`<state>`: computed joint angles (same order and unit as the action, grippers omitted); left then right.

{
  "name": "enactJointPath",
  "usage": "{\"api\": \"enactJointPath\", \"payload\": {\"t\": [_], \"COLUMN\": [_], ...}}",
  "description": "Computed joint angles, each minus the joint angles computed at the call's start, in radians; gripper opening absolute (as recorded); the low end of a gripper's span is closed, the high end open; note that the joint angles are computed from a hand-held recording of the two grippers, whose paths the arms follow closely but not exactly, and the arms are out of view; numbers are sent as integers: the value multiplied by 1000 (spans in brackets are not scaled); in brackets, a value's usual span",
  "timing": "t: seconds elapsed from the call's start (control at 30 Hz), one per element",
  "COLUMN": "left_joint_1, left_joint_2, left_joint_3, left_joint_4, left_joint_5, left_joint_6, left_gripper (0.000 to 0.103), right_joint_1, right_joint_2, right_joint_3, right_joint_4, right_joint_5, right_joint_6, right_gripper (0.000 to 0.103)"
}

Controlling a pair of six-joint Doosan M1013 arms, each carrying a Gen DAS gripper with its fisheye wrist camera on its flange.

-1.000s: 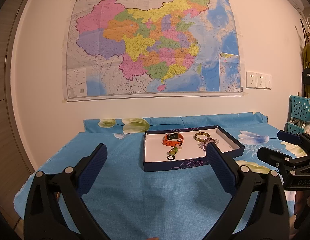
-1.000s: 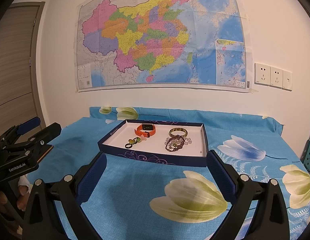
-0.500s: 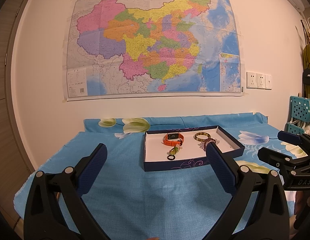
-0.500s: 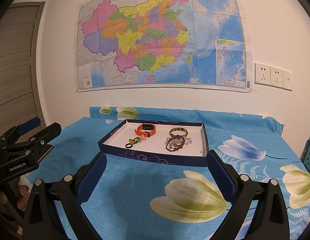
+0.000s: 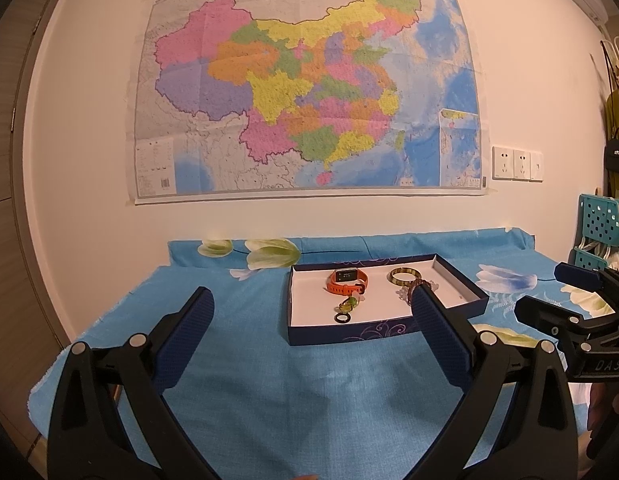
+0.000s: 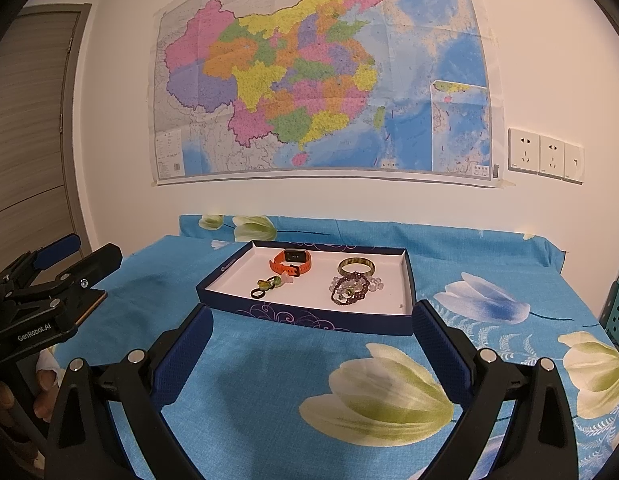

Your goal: Organize jewelry

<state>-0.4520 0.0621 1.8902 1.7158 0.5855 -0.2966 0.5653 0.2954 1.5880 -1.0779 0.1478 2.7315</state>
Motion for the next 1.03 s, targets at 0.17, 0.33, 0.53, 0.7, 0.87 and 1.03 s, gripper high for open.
{"api": "enactJointPath", "payload": {"t": [0.17,0.33,0.53,0.7,0.87,1.03], "left_joint_1": [1,0,9,11,22,44], "left_joint_2": [0,-2,-6,-4,10,32], "left_joint_3": [0,1,3,3,-13,-32], "left_joint_4": [1,4,16,26,-47,-165], "left_joint_5": [2,5,2,-7,-51,-90], "left_joint_6": [-1,-3,-34,-45,14,123], "left_gripper": [97,97,97,97,97,97], "right_joint_1": [0,1,2,3,0,-29], "right_joint_2": [0,-3,-4,-3,7,38], "right_joint_3": [0,5,6,6,-10,-61], "right_joint_4": [-45,-86,-86,-58,169,493], "right_joint_5": [-3,-4,-2,-1,18,135], "right_joint_6": [46,85,87,57,-184,-540], "right_gripper": [96,96,96,96,96,96]}}
